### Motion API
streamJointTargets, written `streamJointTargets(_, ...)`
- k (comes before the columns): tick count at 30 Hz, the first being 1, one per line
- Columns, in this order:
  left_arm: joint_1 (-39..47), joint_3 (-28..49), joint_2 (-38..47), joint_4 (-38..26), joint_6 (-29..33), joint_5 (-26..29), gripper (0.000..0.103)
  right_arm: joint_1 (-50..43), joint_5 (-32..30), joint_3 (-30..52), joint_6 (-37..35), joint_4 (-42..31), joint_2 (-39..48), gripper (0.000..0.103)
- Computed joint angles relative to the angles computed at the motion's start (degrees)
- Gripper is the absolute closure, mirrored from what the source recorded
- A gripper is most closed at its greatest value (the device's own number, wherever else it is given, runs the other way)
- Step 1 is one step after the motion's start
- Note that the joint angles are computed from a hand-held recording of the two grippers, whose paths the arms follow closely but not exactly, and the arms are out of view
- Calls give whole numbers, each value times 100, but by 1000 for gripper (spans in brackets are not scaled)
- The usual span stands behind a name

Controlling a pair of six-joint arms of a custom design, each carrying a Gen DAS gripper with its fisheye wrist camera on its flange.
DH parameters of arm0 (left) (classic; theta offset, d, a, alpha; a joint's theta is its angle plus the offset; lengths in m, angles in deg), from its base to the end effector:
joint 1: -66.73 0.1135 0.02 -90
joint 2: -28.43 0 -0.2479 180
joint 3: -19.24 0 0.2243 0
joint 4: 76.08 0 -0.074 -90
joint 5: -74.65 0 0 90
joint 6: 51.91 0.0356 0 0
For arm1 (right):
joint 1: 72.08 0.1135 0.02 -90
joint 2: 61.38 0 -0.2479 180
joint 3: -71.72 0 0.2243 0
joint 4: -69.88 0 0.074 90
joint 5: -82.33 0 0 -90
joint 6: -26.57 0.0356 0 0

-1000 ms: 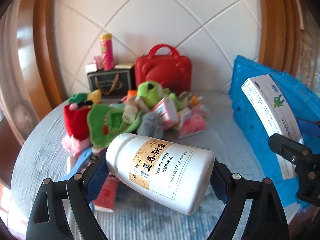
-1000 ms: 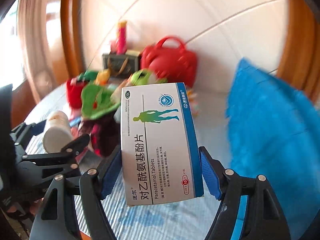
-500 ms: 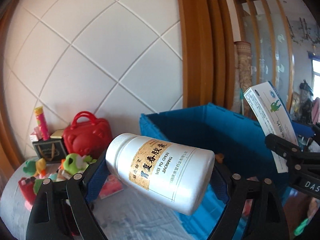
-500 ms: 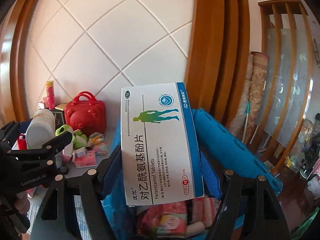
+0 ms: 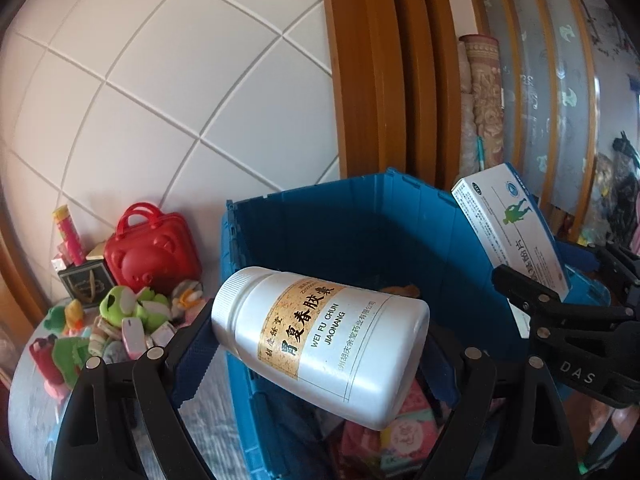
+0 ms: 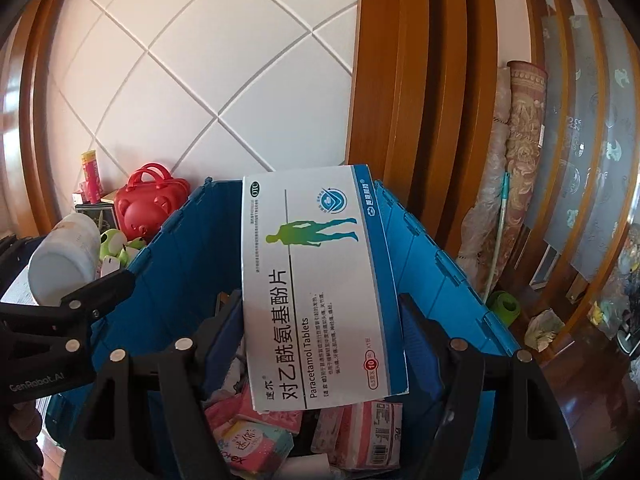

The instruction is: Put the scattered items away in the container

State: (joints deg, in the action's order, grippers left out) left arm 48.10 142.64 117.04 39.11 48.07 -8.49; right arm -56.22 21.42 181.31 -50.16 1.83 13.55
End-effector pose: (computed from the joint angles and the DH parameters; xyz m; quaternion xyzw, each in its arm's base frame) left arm 0.2762 -0.0976 0.4346 0.2426 0.8304 -0.0893 0.4936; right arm 0.2239 0.0456 0.4226 0.0998 0.8547 -0.0986 0.4998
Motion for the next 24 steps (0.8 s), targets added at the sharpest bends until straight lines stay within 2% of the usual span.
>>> streamJointTargets(5,-179,-175,-76,107,-86,-303,2,-569,-528,-386,-246,320,-217,28)
streamJointTargets(8,-172,-261,-137,115,-153,-328,1,-682,-576,-409,-245,346,-268,16)
streamJointTargets(10,-89,-224,-131,7,-192,-254,1,-679,-490,-438,-218,318,-342,0)
streamJointTargets(14,318,-365,-334,-54,-157,84,1,-526,-212,-373,24,102,-496,0)
streamJointTargets(18,921,-715,-791,46,37,414,1,203,462,-136,461,-271,-565,0)
streamJointTargets(24,2797,-719,-1144,-417,765,1738,1,2435,2015,637,1782,-1195,-124,0)
